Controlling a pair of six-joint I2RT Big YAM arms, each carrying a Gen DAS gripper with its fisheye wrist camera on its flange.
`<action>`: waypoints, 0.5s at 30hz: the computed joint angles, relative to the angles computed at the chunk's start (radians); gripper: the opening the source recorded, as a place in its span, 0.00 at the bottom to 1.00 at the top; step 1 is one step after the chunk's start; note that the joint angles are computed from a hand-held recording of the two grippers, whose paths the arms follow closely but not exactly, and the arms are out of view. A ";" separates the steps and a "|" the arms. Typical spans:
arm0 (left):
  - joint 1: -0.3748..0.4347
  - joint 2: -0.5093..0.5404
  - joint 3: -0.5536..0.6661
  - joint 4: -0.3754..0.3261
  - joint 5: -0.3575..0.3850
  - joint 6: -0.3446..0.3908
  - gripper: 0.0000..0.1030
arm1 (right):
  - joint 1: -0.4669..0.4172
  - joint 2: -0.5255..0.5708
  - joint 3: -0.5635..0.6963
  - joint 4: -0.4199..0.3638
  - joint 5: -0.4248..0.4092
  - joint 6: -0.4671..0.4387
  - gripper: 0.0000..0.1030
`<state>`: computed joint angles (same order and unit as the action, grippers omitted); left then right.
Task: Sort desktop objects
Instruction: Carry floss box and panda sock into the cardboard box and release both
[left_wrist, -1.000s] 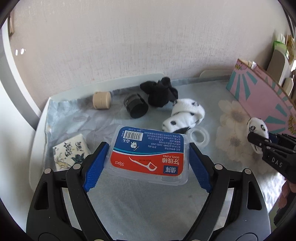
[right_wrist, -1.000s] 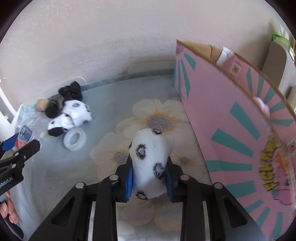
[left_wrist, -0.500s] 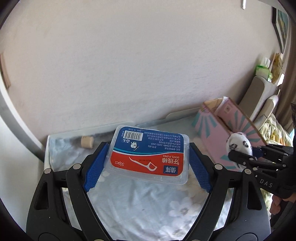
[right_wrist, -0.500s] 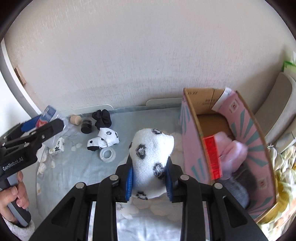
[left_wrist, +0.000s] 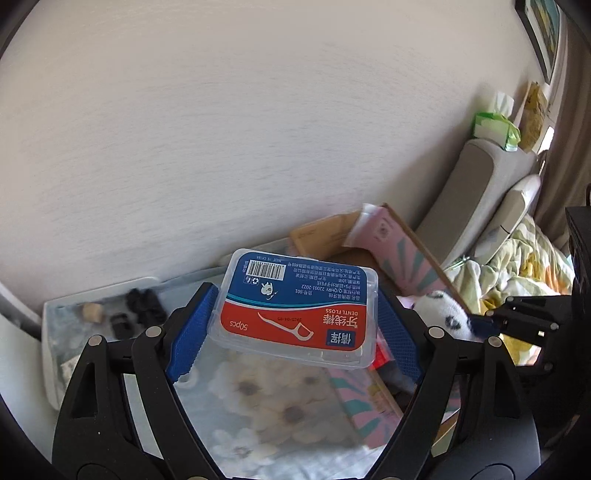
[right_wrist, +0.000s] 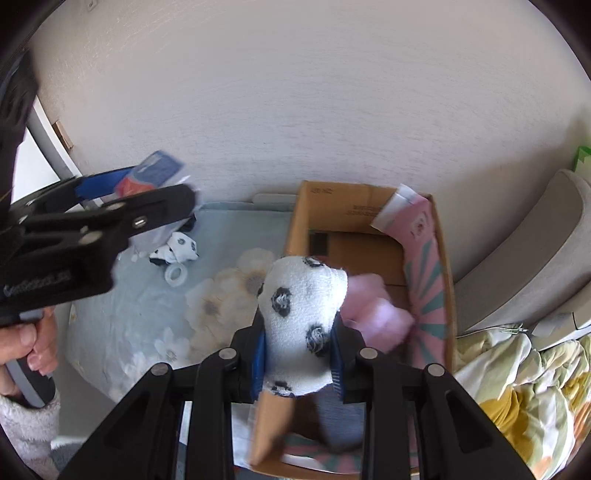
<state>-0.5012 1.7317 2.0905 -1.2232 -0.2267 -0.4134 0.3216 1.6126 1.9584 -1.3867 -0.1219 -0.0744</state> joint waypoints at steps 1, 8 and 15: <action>-0.006 0.017 0.021 -0.010 -0.003 0.000 0.81 | -0.017 -0.005 -0.010 -0.004 -0.016 -0.021 0.25; -0.059 0.205 0.248 -0.116 -0.004 -0.034 0.81 | -0.113 -0.033 -0.097 -0.024 -0.119 -0.126 0.26; -0.075 0.336 0.427 -0.222 -0.002 -0.082 0.81 | -0.148 -0.039 -0.147 -0.034 -0.184 -0.201 0.26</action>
<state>-0.5764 2.0679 2.5175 -1.4448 -0.2283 -0.4954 0.1731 1.5737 1.8118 -1.4208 -0.3062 -0.2755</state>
